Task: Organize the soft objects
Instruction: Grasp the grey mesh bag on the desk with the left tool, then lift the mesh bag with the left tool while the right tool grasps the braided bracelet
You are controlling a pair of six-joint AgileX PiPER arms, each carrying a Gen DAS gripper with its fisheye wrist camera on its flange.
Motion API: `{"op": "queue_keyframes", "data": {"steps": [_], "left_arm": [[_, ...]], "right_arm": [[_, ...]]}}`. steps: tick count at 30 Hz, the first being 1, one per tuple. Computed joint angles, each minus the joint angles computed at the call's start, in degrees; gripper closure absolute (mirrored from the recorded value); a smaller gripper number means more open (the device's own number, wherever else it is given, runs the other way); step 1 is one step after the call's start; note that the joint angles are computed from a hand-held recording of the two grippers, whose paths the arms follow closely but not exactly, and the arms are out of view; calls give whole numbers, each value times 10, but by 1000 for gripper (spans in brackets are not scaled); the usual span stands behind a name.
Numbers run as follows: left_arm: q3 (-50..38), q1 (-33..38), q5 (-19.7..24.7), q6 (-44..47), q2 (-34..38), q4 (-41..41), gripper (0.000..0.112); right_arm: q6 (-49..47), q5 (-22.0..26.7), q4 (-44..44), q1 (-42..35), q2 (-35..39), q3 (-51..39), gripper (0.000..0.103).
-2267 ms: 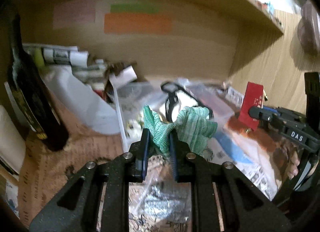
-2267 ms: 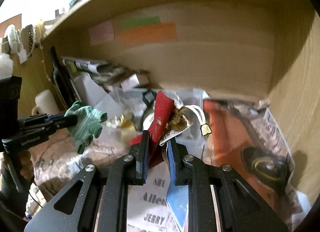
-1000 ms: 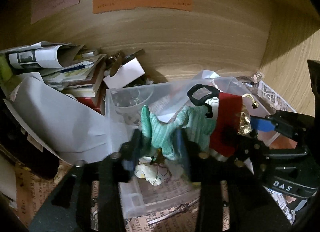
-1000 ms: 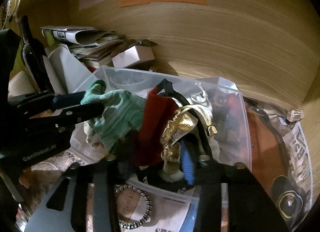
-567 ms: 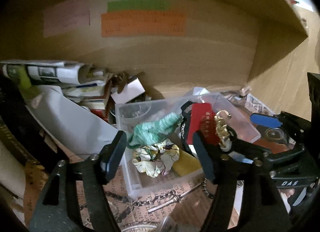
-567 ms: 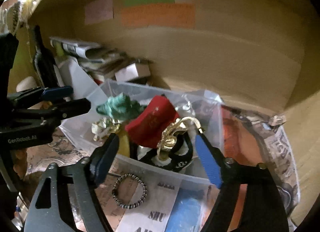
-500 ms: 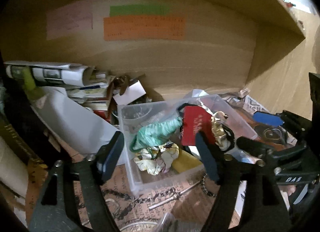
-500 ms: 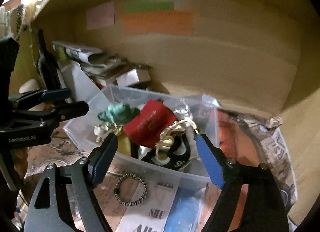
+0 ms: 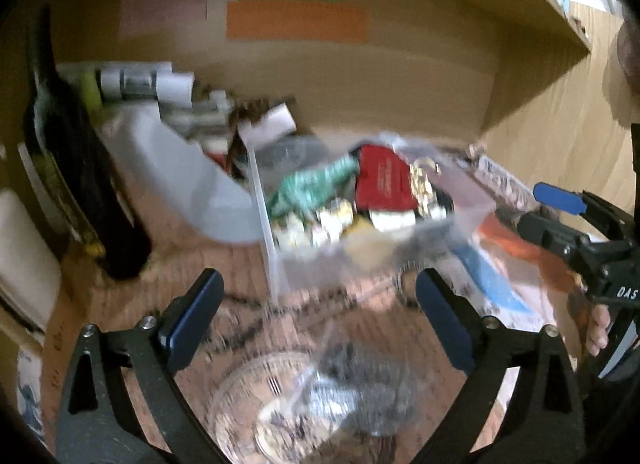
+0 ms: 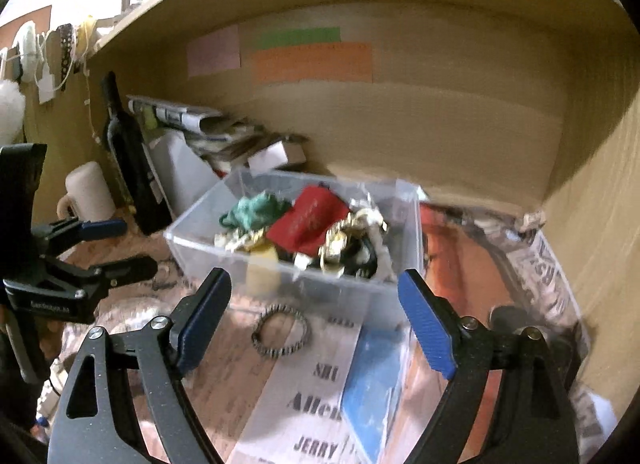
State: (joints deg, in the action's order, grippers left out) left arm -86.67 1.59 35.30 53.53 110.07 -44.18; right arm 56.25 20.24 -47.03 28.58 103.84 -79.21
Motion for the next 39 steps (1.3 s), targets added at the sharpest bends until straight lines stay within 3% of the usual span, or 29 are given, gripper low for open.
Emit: {"op": "queue_keyframes", "data": {"steps": [8, 13, 18, 22, 29, 34, 36, 39], "left_arm": [[35, -5, 27, -27, 22, 37, 14], [46, -11, 20, -35, 36, 45, 15], [61, -6, 20, -2, 34, 12, 32], [66, -3, 31, 26, 31, -14, 56], [60, 7, 40, 27, 30, -24, 70], [44, 15, 35, 27, 29, -33, 74], [40, 17, 33, 29, 25, -39, 75], [28, 22, 36, 37, 25, -51, 75]], "right_arm": [[-28, -10, 56, -3, 1, 40, 19], [-50, -14, 89, -11, 6, 51, 19], [-97, -10, 136, -15, 21, 35, 19], [-187, 10, 211, -16, 57, -13, 19], [-337, 79, 334, -15, 143, -134, 19], [-394, 129, 380, -17, 190, -207, 20], [-407, 145, 385, -15, 203, -225, 22], [-377, 146, 341, -5, 209, -227, 36]]}}
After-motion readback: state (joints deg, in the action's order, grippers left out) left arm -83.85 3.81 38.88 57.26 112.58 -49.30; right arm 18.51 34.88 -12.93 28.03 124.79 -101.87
